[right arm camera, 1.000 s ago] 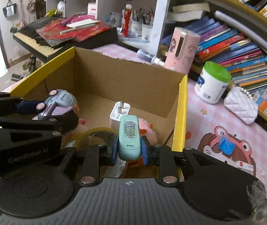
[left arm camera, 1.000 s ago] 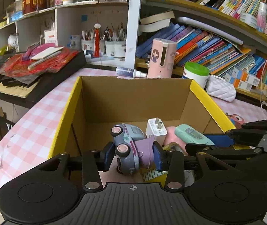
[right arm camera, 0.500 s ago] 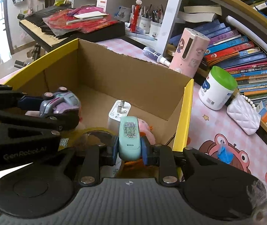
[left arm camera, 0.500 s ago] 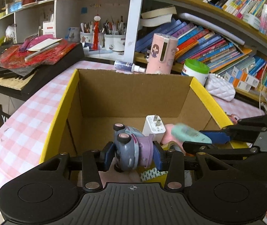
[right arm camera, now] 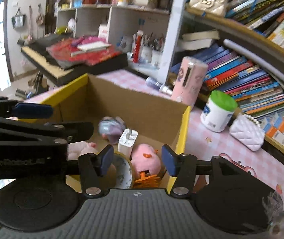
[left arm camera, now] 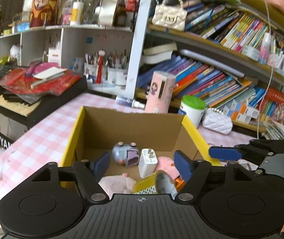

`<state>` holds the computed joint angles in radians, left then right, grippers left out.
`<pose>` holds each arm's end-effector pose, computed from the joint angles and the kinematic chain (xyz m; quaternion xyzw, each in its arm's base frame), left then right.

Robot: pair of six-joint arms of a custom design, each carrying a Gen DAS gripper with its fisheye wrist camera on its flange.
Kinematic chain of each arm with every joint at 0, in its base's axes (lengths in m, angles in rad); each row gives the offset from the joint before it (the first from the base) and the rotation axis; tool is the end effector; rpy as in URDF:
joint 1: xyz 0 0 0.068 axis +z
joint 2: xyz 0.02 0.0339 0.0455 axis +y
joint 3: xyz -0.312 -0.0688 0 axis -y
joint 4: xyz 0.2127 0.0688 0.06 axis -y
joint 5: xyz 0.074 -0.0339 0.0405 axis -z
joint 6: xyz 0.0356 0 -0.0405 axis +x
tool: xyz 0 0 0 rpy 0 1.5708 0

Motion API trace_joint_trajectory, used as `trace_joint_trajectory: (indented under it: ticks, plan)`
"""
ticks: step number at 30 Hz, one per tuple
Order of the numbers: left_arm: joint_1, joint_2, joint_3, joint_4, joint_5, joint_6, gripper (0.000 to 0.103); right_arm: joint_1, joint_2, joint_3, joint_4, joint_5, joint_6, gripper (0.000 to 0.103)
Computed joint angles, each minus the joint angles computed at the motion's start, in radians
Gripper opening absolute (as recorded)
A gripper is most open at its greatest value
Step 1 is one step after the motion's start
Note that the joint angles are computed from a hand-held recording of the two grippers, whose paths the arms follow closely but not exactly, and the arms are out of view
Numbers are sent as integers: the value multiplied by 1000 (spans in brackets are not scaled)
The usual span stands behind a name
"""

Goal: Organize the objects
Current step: 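Open both tools to release the toy car and gadget inside the box, then lift both open tools up out of the yellow box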

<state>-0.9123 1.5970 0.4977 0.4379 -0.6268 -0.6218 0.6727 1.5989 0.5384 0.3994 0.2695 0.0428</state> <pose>0.1752 -0.1924 0.2000 -0.0103 0.8652 -0.0906 0.4930 0.2175 0.1611 0.2026 -0.2196 0.8647 0.0394 0.4500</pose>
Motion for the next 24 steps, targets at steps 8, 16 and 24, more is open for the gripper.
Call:
trace_joint_trajectory:
  ticks: [8,16,24]
  plan:
    - [-141,-124,-30,-128,-152,-102,84,77,-248,-127,-50,142,130,63]
    - [-259,-153,-32,-297,-222,-198,85,179,-413,-209,-186,305,299,63]
    - [-356,-115,-23,-448,-228,-368,90,360,-437,-258,-348,477,548,69]
